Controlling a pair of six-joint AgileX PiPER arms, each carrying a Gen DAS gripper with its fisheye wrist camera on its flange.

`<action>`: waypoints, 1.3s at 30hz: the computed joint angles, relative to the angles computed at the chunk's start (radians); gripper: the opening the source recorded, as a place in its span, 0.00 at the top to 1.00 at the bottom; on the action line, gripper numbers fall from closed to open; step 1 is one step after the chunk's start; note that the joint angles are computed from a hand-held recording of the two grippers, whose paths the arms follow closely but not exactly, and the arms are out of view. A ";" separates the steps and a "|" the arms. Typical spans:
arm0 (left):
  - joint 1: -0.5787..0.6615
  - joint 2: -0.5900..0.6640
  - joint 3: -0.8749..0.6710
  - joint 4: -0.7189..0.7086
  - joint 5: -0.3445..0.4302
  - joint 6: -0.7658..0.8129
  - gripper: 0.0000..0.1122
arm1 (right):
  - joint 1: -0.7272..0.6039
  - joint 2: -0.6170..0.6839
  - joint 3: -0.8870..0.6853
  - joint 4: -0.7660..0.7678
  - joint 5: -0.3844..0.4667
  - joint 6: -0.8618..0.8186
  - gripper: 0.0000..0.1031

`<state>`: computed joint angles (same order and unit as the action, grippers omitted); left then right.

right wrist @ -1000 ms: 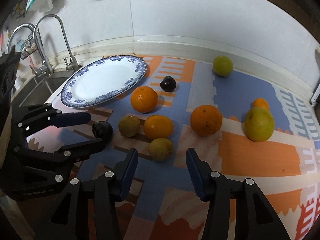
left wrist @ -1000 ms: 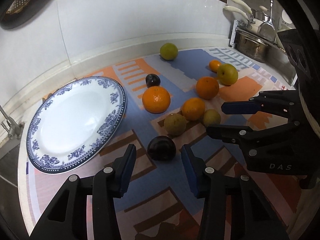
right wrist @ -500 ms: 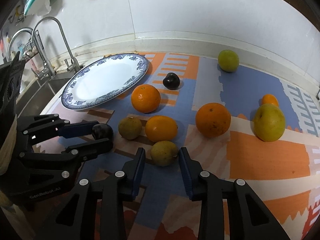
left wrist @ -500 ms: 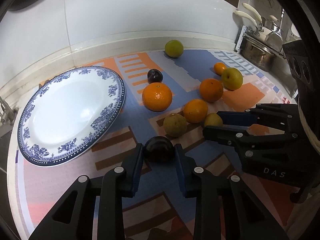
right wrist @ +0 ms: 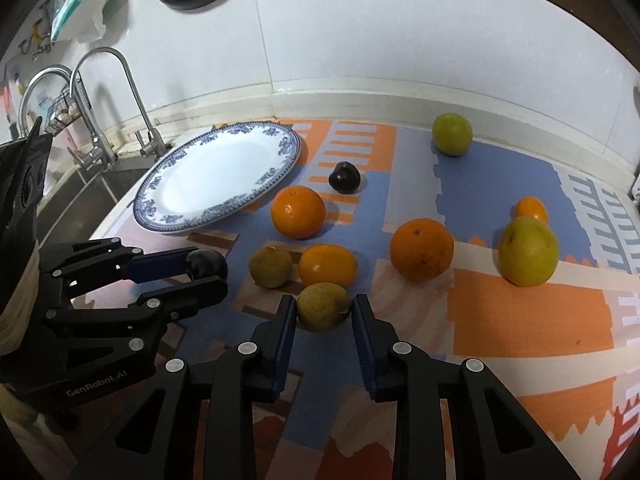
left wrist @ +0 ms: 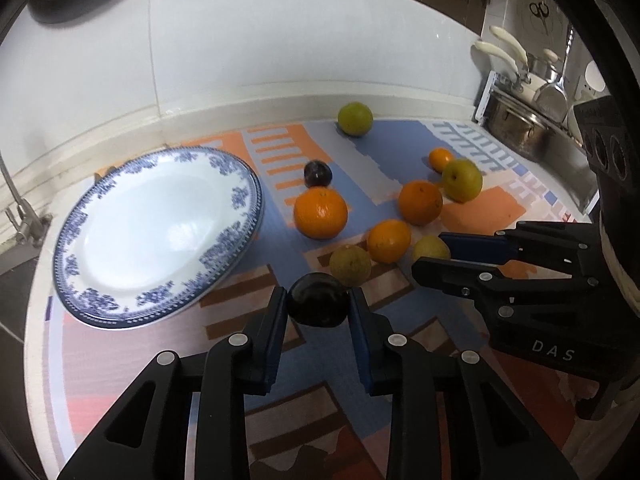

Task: Organize fruits
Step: 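Reach the left gripper to the dark plum while the right gripper reaches the small yellow fruit, then carry the plum and yellow fruit onto the plate and open both grippers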

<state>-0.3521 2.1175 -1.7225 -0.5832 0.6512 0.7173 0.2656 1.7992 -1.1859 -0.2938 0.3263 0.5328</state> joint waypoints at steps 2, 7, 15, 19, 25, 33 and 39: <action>0.004 -0.017 0.014 -0.009 -0.011 0.003 0.73 | 0.004 -0.010 -0.001 0.001 0.000 -0.002 0.71; 0.021 -0.068 0.052 -0.029 -0.037 0.006 0.73 | 0.022 -0.037 -0.007 -0.026 0.001 0.021 0.71; 0.045 -0.132 0.082 -0.025 -0.065 -0.024 0.73 | 0.053 -0.063 -0.038 -0.060 0.002 0.045 0.71; 0.058 -0.146 0.079 -0.012 -0.075 -0.046 0.73 | 0.061 -0.058 -0.073 -0.047 0.007 0.024 0.71; 0.082 -0.142 0.042 0.027 -0.098 -0.084 0.73 | 0.074 -0.022 -0.161 -0.065 0.022 0.012 0.71; 0.121 -0.075 -0.098 0.134 -0.089 -0.184 0.73 | 0.079 0.087 -0.367 0.024 0.053 -0.108 0.71; 0.132 0.027 -0.266 0.234 -0.016 -0.285 0.73 | 0.058 0.233 -0.621 0.195 0.185 -0.280 0.71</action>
<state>-0.2197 2.1445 -1.9888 -0.3495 0.6347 0.4327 0.3237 2.0323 -1.8074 -0.0992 0.5113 0.2530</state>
